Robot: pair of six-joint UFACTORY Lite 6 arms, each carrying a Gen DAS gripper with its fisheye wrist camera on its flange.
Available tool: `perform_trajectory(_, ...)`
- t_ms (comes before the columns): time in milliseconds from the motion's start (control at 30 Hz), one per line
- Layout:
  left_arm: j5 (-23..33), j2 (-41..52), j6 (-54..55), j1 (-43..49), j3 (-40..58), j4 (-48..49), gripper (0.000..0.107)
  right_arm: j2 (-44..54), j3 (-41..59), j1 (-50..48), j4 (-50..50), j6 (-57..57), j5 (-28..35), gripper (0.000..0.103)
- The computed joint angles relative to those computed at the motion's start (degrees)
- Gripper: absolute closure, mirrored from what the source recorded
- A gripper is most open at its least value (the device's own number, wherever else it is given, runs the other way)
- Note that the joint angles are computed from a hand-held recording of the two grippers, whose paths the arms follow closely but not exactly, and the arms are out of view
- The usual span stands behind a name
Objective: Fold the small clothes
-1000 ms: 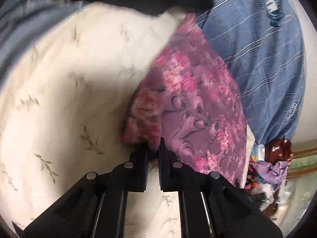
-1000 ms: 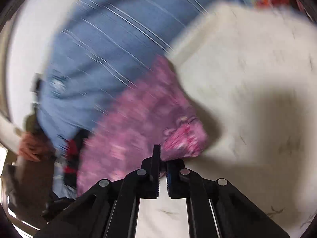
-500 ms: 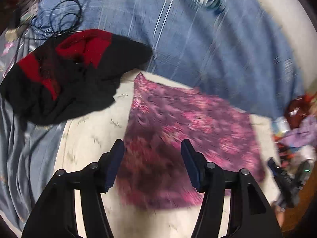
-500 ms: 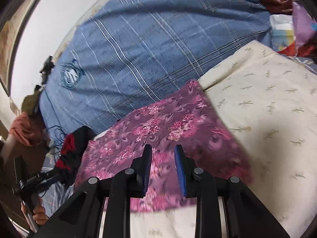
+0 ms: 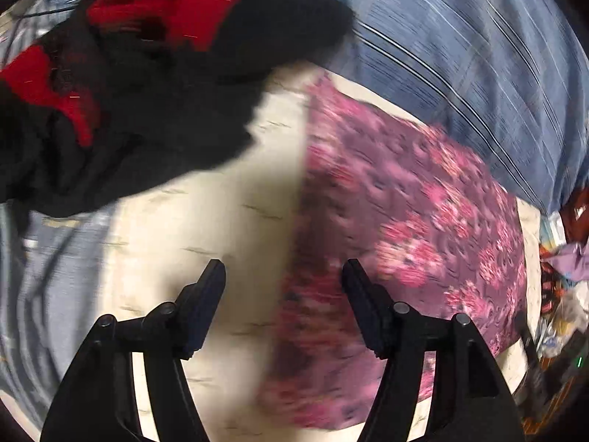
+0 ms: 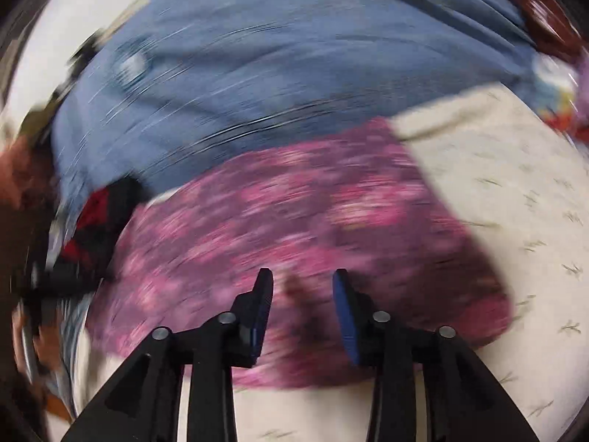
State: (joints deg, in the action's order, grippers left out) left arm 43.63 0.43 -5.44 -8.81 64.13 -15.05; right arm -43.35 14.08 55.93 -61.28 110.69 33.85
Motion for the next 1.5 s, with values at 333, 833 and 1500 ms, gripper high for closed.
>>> perform_trajectory(333, 9.9, -2.5, 14.9, 12.8, -1.0, -6.7, 0.041, 52.2, 38.5, 23.7, -9.9, -1.8, -0.7, 0.05)
perform_trajectory(833, 15.1, -0.6, 22.3, 23.4, 0.6, -12.7, 0.041, 75.8, 70.2, 14.4, 7.8, -23.2, -11.0, 0.087)
perform_trajectory(1500, 20.1, 33.4, 7.0, 2.8, 39.0, -9.5, 0.038, 83.8, 74.4, 29.0, -2.2, -28.7, 16.7, 0.043)
